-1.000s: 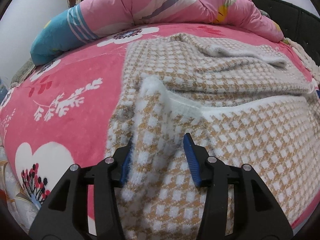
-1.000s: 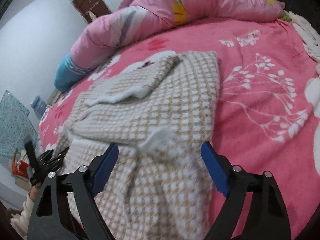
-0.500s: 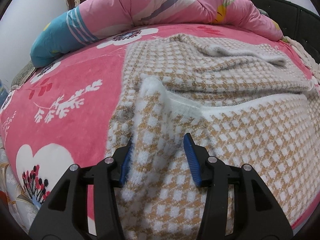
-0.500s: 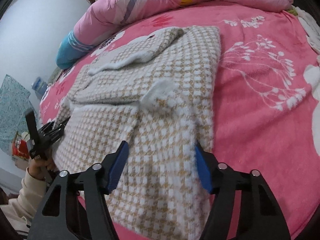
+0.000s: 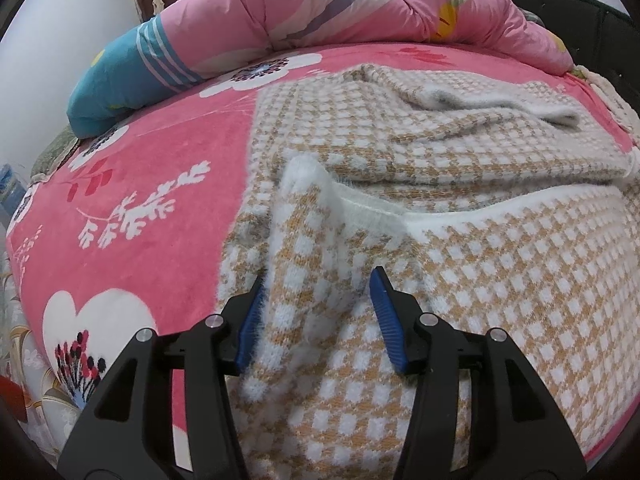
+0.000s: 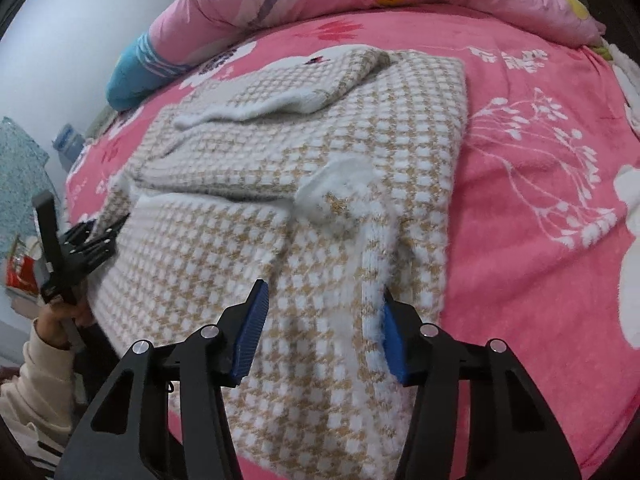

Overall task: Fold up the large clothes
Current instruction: 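Grasp the fuzzy coat edge with the right gripper beside the left gripper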

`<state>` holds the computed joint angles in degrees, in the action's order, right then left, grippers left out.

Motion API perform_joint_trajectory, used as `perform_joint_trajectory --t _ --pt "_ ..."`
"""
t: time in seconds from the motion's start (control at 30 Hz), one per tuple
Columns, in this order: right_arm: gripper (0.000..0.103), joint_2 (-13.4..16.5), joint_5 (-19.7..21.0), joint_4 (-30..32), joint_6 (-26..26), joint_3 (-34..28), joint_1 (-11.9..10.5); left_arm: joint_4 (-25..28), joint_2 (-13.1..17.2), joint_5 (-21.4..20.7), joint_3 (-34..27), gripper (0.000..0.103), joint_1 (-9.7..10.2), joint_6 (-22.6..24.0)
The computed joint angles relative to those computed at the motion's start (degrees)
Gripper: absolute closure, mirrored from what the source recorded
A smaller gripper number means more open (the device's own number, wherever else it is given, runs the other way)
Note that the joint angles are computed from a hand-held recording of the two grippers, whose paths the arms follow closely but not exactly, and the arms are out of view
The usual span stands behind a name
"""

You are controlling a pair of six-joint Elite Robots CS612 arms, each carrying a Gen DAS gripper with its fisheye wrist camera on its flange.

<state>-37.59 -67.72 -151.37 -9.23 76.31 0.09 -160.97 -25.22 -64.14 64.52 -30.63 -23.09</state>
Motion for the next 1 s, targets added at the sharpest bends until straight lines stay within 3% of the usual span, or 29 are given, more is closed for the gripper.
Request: perform_joint_trajectory --t 0.27,1.0 --pt "0.052 1.82 -1.51 2.80 1.62 -3.10 0.53 0.39 0.00 -0.23 -0.20 0.054 0.02 -0.11" --pt "0.051 2.84 -2.47 3.93 1.70 -4.73 0.98 0.40 0.21 -0.10 -0.32 0.052 -0.02 0.15"
